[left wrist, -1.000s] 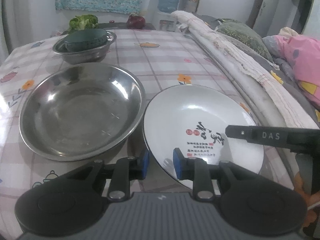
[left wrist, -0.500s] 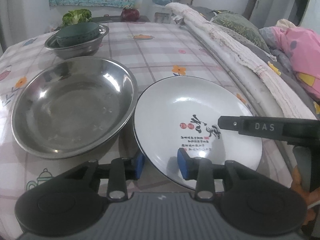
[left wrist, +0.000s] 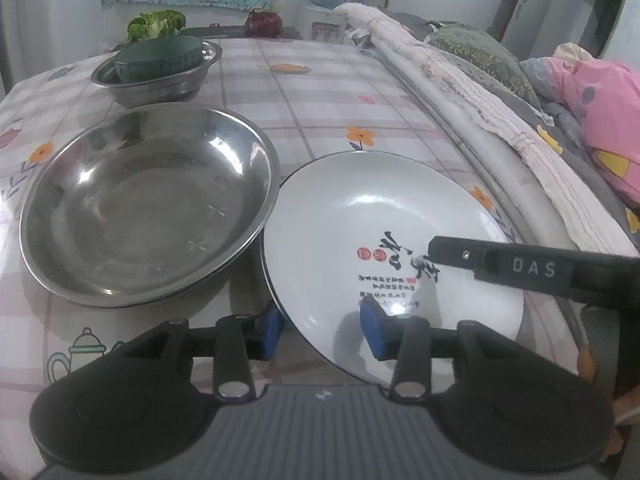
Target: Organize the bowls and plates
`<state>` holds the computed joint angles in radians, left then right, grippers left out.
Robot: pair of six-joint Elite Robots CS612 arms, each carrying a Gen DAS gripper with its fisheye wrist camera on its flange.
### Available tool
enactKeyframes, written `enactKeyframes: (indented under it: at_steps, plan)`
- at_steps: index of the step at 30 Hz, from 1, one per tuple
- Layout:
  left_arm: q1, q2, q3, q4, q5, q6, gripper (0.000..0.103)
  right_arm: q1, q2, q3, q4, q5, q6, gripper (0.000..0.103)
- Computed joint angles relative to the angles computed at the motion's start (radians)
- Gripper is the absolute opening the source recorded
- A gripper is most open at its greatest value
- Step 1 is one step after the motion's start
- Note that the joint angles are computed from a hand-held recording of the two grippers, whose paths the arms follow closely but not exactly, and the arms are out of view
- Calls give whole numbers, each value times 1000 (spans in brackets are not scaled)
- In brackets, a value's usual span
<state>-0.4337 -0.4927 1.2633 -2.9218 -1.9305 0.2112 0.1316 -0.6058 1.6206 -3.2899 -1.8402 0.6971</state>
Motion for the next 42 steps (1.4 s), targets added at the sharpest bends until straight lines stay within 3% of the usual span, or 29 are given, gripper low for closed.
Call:
enactKeyframes:
  at_steps: [14,20,42]
  plan:
    - [12,18,-21,0,-84,-14,71,-3,11,-20,-5,35,-9,87]
    - [14,24,-28,11,-107,-21,102,-20,12,-4,-63,108,42,102]
    - [15,29,-22,-25,-102,-30,103,-20,22,4,-121,98,78,102]
